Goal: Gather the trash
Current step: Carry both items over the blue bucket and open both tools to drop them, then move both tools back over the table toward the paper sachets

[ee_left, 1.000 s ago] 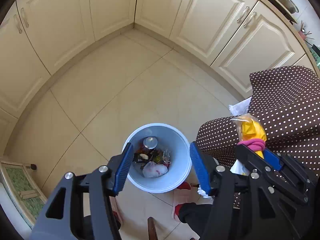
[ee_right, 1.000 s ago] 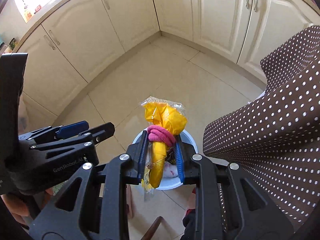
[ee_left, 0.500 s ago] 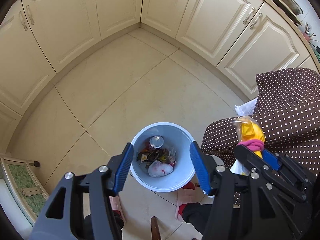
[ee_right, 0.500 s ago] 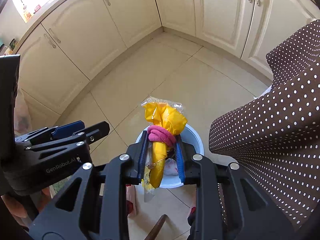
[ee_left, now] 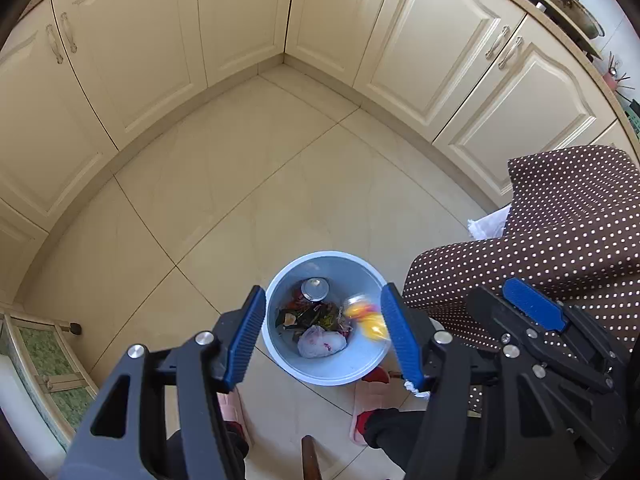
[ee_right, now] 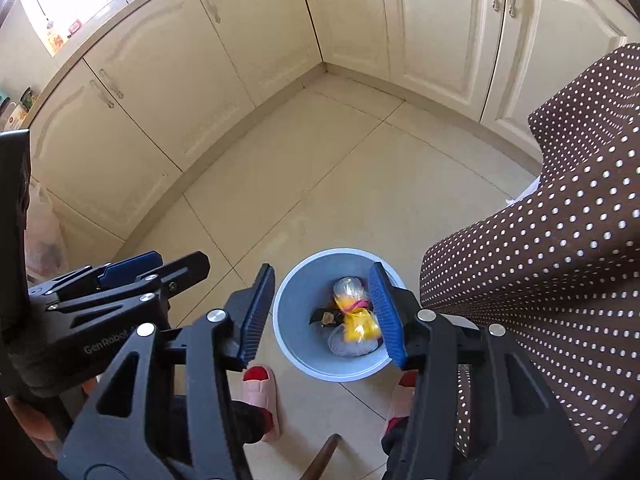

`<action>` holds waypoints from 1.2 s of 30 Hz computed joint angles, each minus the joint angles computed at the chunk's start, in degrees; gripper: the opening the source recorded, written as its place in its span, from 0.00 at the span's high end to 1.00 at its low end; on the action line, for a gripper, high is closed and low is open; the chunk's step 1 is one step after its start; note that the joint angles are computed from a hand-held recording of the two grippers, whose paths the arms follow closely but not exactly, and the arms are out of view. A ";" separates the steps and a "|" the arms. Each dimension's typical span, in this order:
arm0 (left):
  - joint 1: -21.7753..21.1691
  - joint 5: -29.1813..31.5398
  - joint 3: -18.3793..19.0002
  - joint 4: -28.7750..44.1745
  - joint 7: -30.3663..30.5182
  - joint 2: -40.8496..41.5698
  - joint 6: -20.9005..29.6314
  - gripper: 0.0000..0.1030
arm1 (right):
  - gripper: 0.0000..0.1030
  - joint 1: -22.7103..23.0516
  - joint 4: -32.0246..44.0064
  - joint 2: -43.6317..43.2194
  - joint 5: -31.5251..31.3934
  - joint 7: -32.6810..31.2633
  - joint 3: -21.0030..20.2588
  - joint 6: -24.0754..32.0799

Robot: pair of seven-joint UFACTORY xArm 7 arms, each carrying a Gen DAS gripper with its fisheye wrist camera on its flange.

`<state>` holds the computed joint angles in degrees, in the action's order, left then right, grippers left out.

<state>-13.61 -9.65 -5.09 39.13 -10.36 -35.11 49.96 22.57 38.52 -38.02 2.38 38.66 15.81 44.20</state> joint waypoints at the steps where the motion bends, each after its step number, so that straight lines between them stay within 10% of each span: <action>1: -0.11 -0.07 0.01 0.27 -0.03 -0.47 0.34 0.43 | 0.53 -0.08 0.08 -0.61 -0.21 0.01 -0.03 0.40; 22: -8.68 1.37 -12.64 21.25 -7.83 -1.53 3.24 0.36 | 0.53 -10.25 7.05 -32.12 -5.88 -11.74 -7.10 21.74; 36: -19.68 20.27 -31.07 55.51 -24.39 35.50 6.59 0.35 | 0.53 -30.73 12.39 -42.68 -18.66 -30.53 -29.04 34.48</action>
<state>-33.29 10.62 -36.17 94.64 -34.75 0.38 56.55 -8.16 50.91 -80.70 -16.29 8.13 -13.23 78.68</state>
